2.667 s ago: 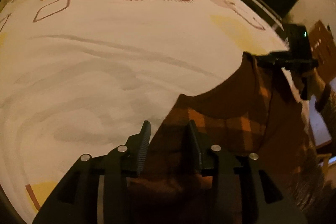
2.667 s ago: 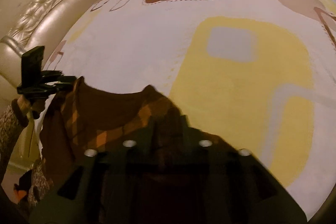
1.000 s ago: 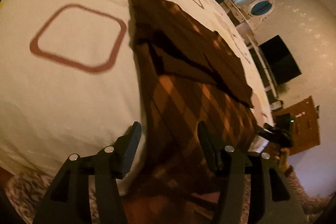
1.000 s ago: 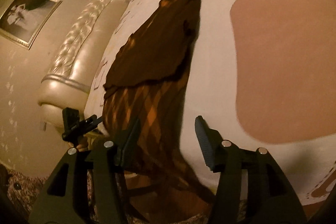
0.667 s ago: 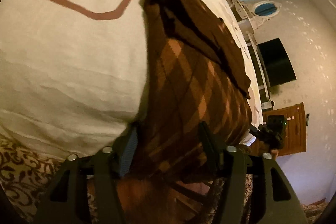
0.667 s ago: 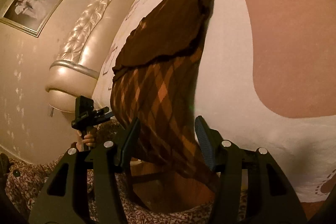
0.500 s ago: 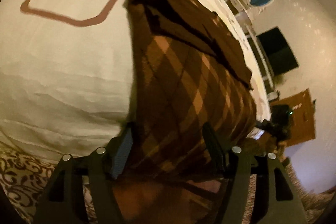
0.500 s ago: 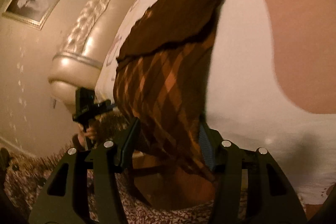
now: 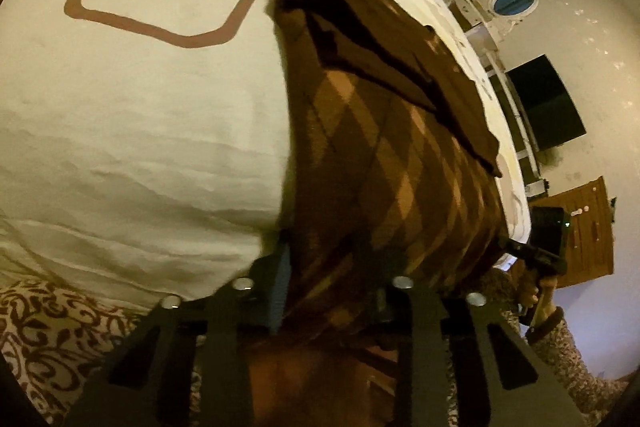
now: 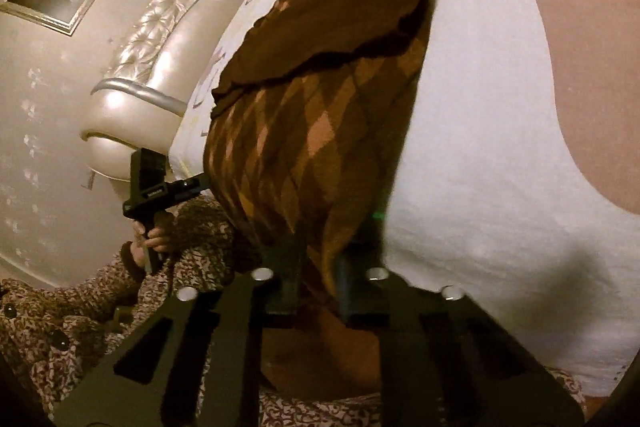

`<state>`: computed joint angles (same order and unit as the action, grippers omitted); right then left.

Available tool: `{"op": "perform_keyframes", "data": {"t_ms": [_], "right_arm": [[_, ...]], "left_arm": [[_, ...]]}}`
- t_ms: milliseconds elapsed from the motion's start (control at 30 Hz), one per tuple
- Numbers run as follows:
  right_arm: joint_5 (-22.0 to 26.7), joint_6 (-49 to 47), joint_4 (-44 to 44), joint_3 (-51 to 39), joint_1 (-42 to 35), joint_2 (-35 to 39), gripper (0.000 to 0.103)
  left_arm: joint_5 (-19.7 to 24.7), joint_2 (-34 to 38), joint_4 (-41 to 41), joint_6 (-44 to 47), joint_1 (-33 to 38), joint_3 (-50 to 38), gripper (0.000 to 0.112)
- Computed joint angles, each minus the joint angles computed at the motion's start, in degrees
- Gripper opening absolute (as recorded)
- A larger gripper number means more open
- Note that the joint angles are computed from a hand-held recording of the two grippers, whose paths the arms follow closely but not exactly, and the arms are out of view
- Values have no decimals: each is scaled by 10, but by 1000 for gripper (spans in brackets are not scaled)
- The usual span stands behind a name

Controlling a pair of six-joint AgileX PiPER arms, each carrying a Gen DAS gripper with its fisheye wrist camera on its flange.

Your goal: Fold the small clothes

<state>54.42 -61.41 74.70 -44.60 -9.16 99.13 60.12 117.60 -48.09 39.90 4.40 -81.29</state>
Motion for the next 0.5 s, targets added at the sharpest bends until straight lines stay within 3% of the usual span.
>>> {"op": "perform_keyframes", "data": {"t_ms": [33,167,233,500], "right_arm": [[-5,4,-5,0,2,-3,6],[-14,3,-4,3,6,-10,4],[-13,0,2,5,5,-11,3],[34,-29,71,12,-18,-30,3]], "left_arm": [[2,0,7,-3,-4,-3,16],[-25,-14,44,-4,-27,6,14],[-31,-17,49,-1,-31,9,6],[38,-14,-64,60,22,-14,5]]}}
